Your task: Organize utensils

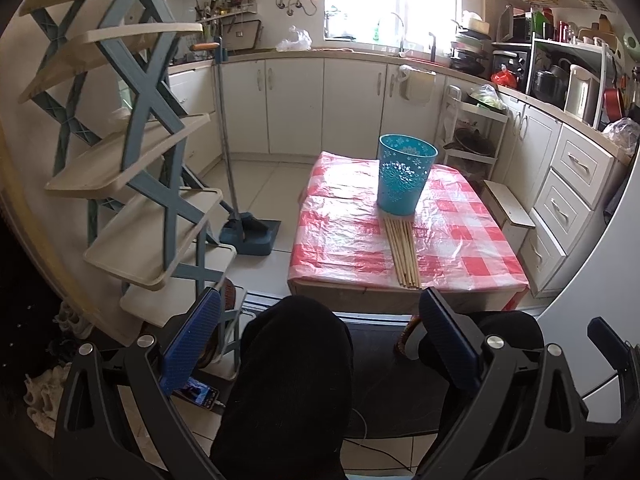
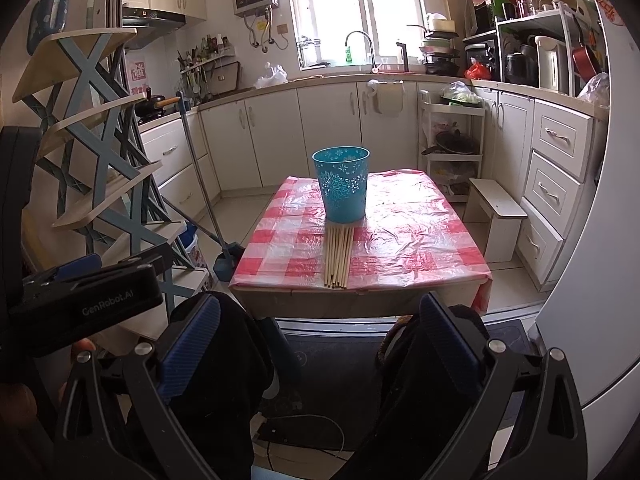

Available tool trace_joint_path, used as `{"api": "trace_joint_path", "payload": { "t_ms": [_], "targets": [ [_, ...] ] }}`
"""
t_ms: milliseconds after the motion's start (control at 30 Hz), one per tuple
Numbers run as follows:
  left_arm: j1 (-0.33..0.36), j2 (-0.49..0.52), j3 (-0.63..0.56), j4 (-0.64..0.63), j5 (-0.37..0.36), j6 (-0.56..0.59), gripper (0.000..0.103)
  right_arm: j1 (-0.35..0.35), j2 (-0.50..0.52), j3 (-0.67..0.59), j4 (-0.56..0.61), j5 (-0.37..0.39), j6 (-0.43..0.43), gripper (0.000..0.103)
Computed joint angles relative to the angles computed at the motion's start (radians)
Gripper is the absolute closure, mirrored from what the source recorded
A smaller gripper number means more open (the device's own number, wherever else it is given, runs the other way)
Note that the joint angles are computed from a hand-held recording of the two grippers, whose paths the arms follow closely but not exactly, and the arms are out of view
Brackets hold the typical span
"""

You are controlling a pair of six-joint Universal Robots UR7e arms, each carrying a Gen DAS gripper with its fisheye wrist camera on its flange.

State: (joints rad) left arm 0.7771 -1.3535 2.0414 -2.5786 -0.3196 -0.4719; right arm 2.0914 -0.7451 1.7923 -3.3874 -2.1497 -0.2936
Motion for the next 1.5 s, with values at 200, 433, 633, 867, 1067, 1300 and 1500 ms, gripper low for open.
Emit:
{"api": "trace_joint_path", "payload": {
  "t_ms": [200,433,633,867,1067,1300,1500],
  "targets": [
    [0.043,0.039,-0.025,-0.09,-0.04,0.088,0.008,-0.026,0.029,-0.049,0.006,0.002,-0.011,0.007],
    [0.111,0.111,-0.089,-0.216,-0.095,0.203,0.008,-0.061,0.083,-0.15,0.035,-0.021,-0.023,0.007],
    [0.168,0.191,-0.187,-0.227,-0.126,0.246,0.008,-0.093,0.134,-0.245,0.092,-0.012,-0.05,0.007],
    [0.255,0.316,-0.348,-0.222,-0.172,0.277,0.008,-0.155,0.227,-0.413,0.234,0.031,-0.068,0.007],
    [0.328,0.446,-0.537,-0.15,-0.223,0.291,0.008,-0.211,0.386,-0.7,0.488,0.045,-0.069,0.042],
    [0.382,0.561,-0.714,-0.035,-0.253,0.284,0.008,-0.247,0.551,-1.001,0.737,0.047,-0.038,0.066],
    [0.414,0.651,-0.857,0.07,-0.28,0.263,0.008,-0.262,0.637,-1.169,0.86,0.031,-0.055,0.072]
  ]
}}
